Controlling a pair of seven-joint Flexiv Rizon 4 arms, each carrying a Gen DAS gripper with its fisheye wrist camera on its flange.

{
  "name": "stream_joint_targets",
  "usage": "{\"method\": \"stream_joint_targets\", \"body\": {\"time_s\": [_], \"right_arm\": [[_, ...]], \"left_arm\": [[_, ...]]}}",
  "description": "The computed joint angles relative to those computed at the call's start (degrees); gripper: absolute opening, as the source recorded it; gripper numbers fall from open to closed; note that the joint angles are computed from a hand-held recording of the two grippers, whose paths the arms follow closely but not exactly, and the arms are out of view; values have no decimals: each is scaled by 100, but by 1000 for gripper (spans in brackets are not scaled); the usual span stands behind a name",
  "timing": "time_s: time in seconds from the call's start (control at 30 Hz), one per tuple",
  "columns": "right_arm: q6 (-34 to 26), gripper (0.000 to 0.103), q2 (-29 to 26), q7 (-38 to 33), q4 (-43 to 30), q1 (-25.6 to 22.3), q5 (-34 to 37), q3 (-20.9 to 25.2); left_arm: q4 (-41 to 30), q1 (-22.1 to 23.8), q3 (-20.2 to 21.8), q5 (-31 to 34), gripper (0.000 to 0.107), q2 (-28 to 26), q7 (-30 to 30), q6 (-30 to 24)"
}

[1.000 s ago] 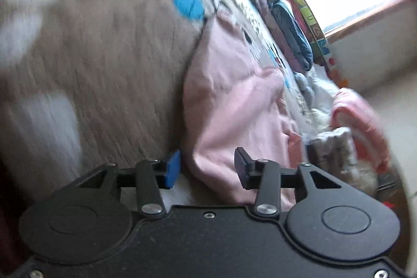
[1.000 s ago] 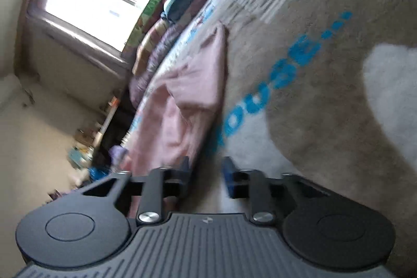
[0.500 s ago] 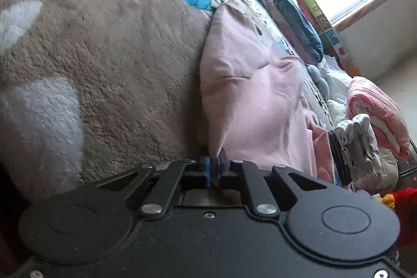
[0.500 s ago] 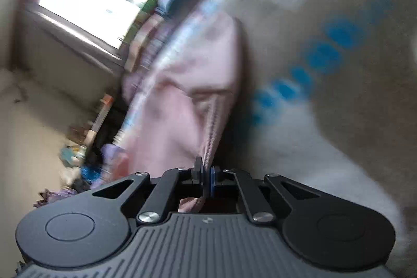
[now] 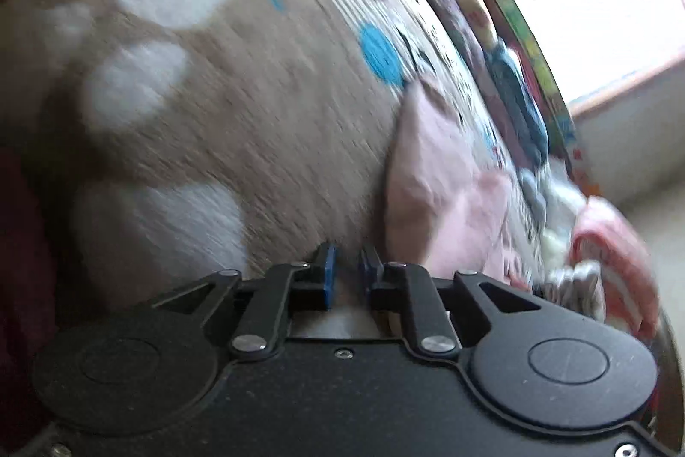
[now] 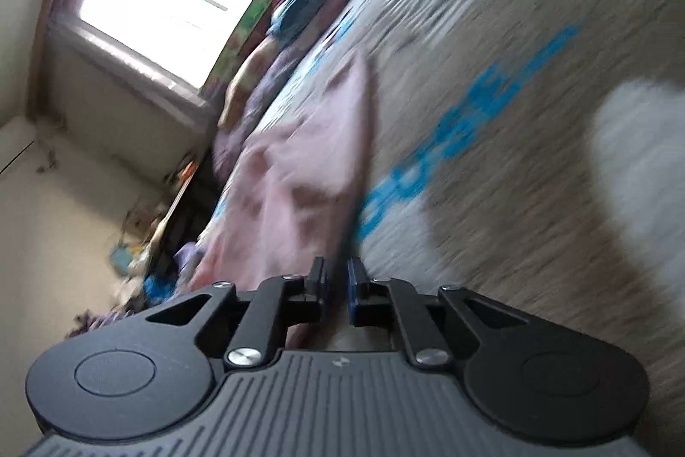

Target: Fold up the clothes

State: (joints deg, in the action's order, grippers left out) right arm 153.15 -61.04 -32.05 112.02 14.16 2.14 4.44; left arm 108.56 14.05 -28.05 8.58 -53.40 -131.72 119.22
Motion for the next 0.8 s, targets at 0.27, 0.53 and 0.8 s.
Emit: {"method": "stream_joint_targets", "body": {"time_s": [0.27,0.53,0.8], "right_arm": [[463,7,-423,96,-243,-347,-313,-80],[576,8,-647,-422,-681,-358,-656,-180],[1222,20,-956,-120,-927,-661,-1513,-167]], "left_arm": [[-284,-155,296,-162,17,273,327,-420],[-1769,191,-627,54,41,-534,1985,-1594],[-3781,-282,-690,-530,41,-1478,3359,-2762]]}}
